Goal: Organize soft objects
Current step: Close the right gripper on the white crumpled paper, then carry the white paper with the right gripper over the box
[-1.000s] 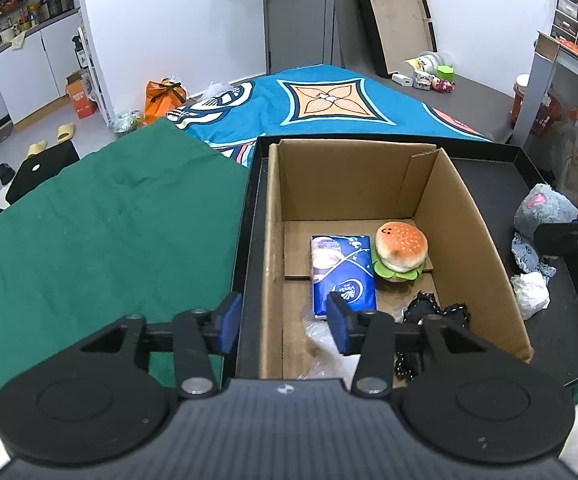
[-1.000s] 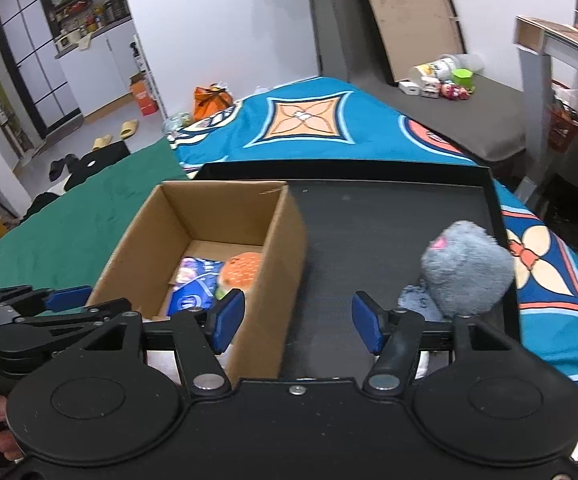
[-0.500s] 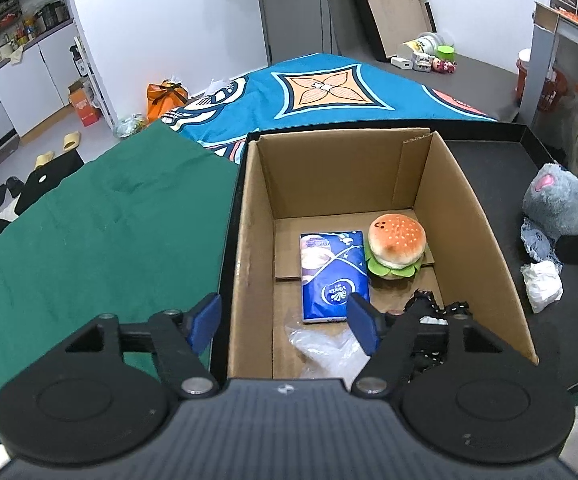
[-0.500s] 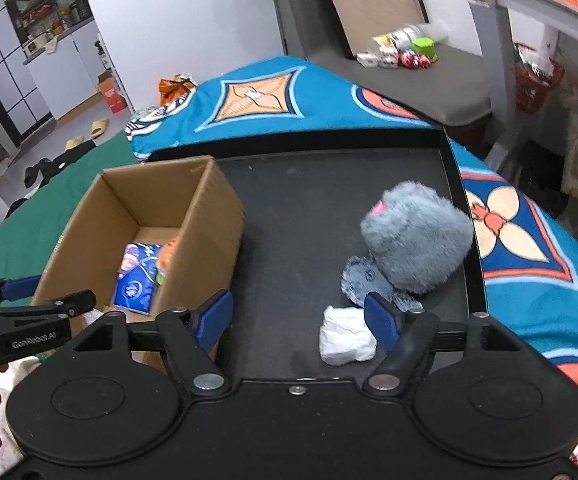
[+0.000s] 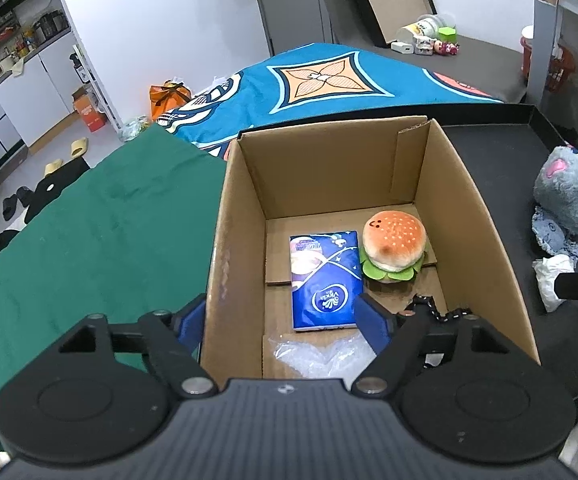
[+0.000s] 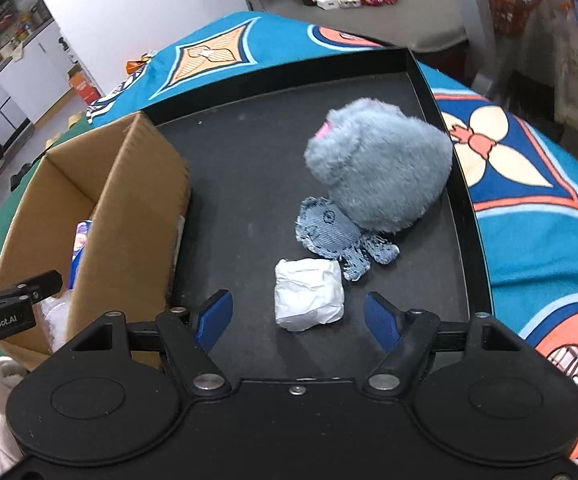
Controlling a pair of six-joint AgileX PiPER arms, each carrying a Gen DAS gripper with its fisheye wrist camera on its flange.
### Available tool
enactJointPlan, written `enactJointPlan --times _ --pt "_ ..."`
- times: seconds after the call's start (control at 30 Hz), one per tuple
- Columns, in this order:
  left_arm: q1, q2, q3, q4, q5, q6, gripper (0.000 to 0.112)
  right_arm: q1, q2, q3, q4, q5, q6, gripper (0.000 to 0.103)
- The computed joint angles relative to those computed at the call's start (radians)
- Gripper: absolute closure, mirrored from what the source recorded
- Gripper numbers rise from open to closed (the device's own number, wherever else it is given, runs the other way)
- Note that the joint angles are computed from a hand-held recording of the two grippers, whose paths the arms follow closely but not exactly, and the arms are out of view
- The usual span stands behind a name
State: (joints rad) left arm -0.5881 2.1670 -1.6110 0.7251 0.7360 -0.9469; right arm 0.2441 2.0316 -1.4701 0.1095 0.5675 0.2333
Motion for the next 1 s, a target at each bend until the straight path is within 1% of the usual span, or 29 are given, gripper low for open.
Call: enactJointPlan --times 0.27,0.37,0.4,0.43,0.47,0.5,0.53,0.73,1.0 --pt "-0.01 0.046 -0.065 0.002 0.049 0.01 0.031 -0.003 0.043 -0.035 0.019 0.002 -0.022 0.031" --pt "-0.011 0.056 -0.079 0.003 0.061 0.015 0.03 0.002 0.055 -0.046 0.011 0.006 -0.007 0.032" --pt "-0.011 0.06 -0.084 0.002 0.064 0.018 0.03 0.005 0.057 -0.046 0.008 0.007 -0.003 0.034" --pt "-0.011 0.063 -0.089 0.0 0.067 0.02 0.03 0.008 0.06 -0.048 0.0 0.008 0.001 0.038" --pt "-0.011 0.065 -0.091 0.0 0.069 0.021 0.03 0.011 0.062 -0.051 -0.013 0.011 0.009 0.05" --pt "-0.012 0.068 -0.095 0.0 0.072 0.022 0.03 0.013 0.065 -0.056 -0.029 0.019 0.019 0.058" --pt "-0.013 0.068 -0.095 0.001 0.072 0.023 0.03 0.009 0.07 -0.063 -0.03 0.031 0.014 0.061" --pt "-0.011 0.06 -0.08 0.002 0.061 0.019 0.03 0.001 0.045 -0.05 -0.019 0.031 -0.02 0.061" --pt "-0.007 0.031 -0.043 0.005 0.037 0.011 0.03 0.008 0.015 -0.04 -0.035 0.022 -0.001 0.061"
